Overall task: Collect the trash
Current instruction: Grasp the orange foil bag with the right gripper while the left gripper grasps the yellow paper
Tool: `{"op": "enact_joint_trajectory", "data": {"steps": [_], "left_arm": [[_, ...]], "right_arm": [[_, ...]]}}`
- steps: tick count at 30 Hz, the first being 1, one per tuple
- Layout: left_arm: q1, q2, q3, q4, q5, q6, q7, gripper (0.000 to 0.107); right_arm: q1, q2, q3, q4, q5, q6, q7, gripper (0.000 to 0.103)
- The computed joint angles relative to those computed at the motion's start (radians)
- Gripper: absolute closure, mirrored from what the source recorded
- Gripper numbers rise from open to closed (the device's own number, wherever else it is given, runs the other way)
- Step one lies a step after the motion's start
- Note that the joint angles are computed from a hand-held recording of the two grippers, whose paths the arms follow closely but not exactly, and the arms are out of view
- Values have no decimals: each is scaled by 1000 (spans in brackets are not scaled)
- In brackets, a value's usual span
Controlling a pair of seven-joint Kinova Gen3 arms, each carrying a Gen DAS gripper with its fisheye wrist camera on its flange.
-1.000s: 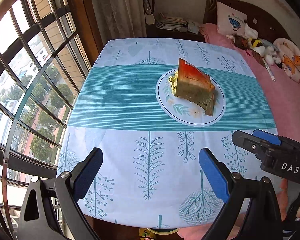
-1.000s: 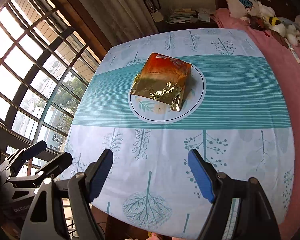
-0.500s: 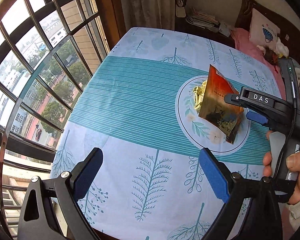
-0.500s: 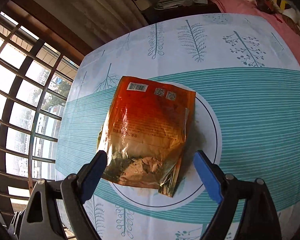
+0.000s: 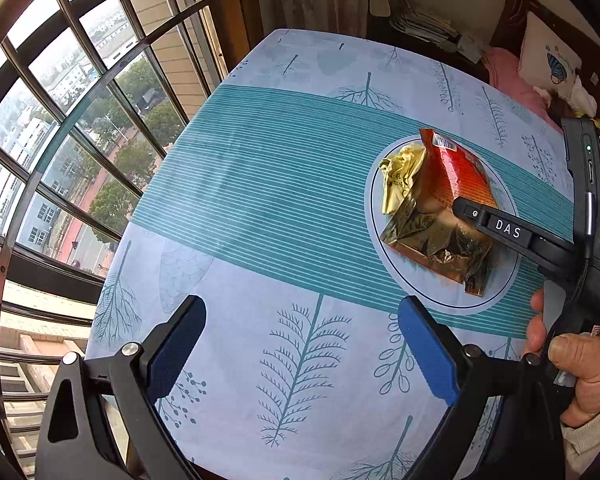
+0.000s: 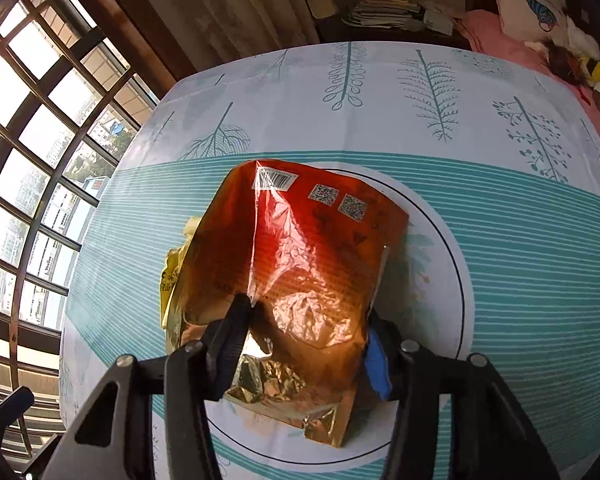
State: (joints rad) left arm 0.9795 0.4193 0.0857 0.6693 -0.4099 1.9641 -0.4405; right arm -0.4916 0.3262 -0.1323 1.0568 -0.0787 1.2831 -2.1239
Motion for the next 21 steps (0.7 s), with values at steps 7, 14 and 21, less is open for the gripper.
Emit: {"op": "enact_joint_trajectory", "data": {"steps": [7,14,21], "left_arm": [[-8,48,-13,-70,0,2,-66,12],[-41,112,-46,-168,24,-4,-160,12],[-119,181,-66,-278,120,-39,-209,12]], "right_arm": [[74,-73,-15,80,-94,-64,81,95],[137,-165,3,175,-150,-87,91,96],[195,-217,21,270,-185,-99,85,96]]}}
